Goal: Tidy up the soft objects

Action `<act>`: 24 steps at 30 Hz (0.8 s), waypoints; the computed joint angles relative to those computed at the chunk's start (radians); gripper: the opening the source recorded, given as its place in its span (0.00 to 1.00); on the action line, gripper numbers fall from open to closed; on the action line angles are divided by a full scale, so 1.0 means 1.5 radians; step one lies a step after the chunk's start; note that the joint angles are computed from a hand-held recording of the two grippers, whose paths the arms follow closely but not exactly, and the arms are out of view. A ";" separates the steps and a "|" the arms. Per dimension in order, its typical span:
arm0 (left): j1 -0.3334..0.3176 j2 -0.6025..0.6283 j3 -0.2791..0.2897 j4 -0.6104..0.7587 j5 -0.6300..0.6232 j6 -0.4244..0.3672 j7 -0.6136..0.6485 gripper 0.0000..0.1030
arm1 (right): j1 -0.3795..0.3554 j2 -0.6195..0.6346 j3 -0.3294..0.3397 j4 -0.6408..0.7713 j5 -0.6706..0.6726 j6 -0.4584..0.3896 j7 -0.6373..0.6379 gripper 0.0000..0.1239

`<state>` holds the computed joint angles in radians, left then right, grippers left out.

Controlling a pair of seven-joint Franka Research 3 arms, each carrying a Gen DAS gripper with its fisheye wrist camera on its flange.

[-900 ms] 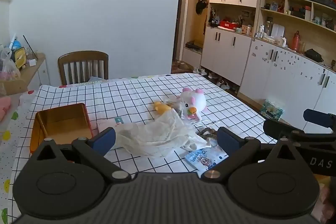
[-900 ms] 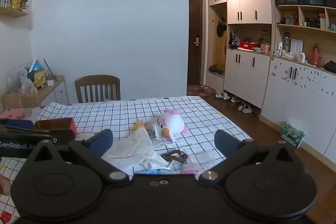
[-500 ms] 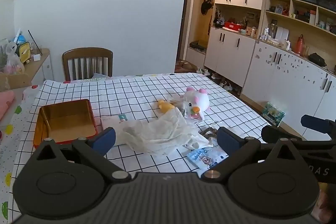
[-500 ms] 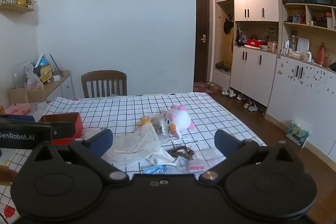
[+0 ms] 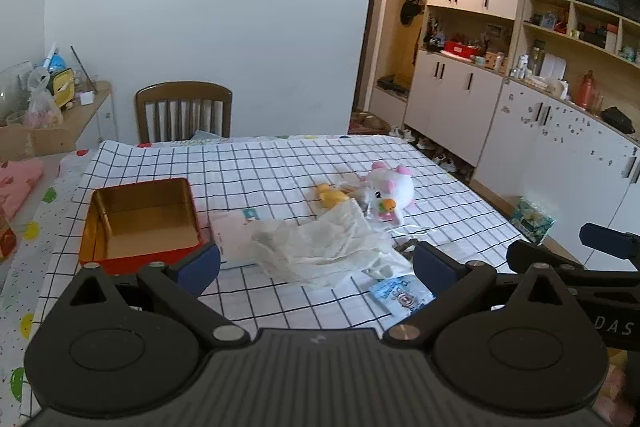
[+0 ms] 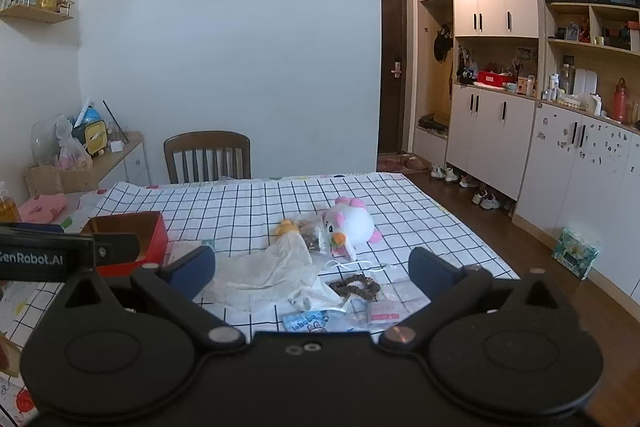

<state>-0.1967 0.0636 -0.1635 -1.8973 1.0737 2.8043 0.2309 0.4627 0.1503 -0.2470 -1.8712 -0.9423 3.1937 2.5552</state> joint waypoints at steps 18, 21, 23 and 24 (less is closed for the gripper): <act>0.006 -0.010 -0.002 -0.014 -0.005 0.012 0.014 1.00 | 0.025 -0.005 -0.002 -0.034 0.205 0.016 -0.186 0.79; 0.006 -0.010 -0.002 -0.014 0.000 0.012 0.010 1.00 | 0.038 -0.004 -0.012 -0.037 0.233 0.019 -0.210 0.80; 0.007 -0.011 -0.001 -0.015 0.005 0.016 0.002 1.00 | 0.051 -0.003 -0.026 -0.038 0.243 0.021 -0.219 0.80; 0.008 -0.012 -0.001 -0.016 0.007 0.017 0.000 1.00 | 0.057 -0.003 -0.031 -0.038 0.248 0.021 -0.224 0.80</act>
<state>-0.1850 0.0459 -0.1653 -1.9208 1.0846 2.8299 0.2302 0.5484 0.1460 -0.2939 -1.9275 -0.5700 3.2256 2.2191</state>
